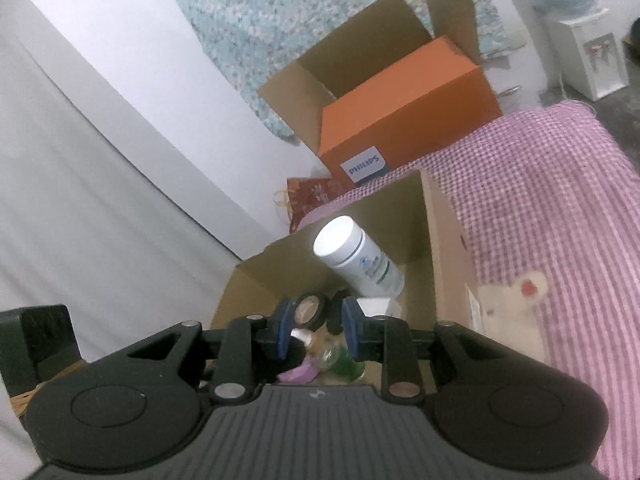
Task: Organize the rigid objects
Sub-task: 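Move the right gripper to the gold round tin and grasp it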
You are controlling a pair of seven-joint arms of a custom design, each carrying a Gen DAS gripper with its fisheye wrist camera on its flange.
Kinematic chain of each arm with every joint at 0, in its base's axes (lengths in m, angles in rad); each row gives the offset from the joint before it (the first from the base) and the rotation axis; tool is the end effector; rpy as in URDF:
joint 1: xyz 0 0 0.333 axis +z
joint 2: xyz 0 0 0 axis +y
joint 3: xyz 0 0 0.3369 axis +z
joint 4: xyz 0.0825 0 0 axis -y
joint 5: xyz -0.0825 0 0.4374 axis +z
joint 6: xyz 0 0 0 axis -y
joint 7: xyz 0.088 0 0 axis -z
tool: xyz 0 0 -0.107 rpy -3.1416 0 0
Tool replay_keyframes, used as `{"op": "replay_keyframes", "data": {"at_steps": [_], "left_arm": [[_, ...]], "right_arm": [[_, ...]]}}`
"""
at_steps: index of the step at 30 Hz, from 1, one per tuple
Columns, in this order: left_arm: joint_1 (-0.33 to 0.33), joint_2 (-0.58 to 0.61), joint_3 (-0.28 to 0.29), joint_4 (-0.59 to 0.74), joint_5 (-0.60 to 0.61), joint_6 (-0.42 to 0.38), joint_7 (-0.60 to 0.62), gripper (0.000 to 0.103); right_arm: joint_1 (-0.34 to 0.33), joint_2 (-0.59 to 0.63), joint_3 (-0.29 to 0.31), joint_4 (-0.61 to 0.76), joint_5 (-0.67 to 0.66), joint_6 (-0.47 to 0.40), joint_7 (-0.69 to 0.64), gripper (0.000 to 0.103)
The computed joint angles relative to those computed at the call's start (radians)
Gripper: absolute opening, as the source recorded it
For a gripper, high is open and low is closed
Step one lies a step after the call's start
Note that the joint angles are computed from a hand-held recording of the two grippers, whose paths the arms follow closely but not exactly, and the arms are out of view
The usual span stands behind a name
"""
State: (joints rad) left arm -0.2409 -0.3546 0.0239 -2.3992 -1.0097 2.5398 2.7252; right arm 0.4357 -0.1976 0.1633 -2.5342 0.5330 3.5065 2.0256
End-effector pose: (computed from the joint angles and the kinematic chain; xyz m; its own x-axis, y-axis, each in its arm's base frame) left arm 0.5033 -0.1000 0.4940 -0.6606 -0.7260 0.1911 -0.5800 0.3318 -0.7440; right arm 0.4532 0.2384 0.4637 -0.0431 -0.7385 -0.6729 -0.5376 0.5849 -0.6074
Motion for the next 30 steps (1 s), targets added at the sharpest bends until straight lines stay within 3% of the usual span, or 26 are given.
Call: {"op": "replay_keyframes", "data": {"at_steps": [3, 6, 11, 15, 22, 28, 30], "left_arm": [[0.005, -0.068, 0.019, -0.057, 0.001, -0.017, 0.018, 0.090], [0.000, -0.131, 0.043, -0.112, -0.002, -0.014, 0.039, 0.098], [-0.016, -0.216, 0.083, -0.195, 0.008, 0.000, 0.066, 0.101], [-0.017, -0.261, 0.114, -0.245, 0.038, 0.007, 0.082, 0.102], [-0.005, -0.278, 0.171, -0.291, 0.072, 0.046, 0.073, 0.103], [0.007, -0.274, 0.204, -0.316, 0.085, 0.099, 0.050, 0.103], [0.001, -0.265, 0.211, -0.320, 0.078, 0.132, 0.055, 0.103]], "right_arm": [[-0.062, -0.045, 0.154, -0.024, 0.220, 0.030, -0.135, 0.032], [-0.073, -0.066, 0.238, -0.024, 0.393, 0.045, -0.255, 0.041], [-0.065, -0.082, 0.337, 0.006, 0.675, 0.054, -0.468, 0.043], [-0.024, -0.086, 0.349, 0.034, 0.845, 0.038, -0.608, 0.044], [0.071, -0.052, 0.295, 0.083, 0.983, 0.035, -0.735, 0.044], [0.147, -0.013, 0.228, 0.102, 0.924, 0.020, -0.687, 0.044], [0.169, 0.005, 0.202, 0.115, 0.900, 0.009, -0.681, 0.050]]}}
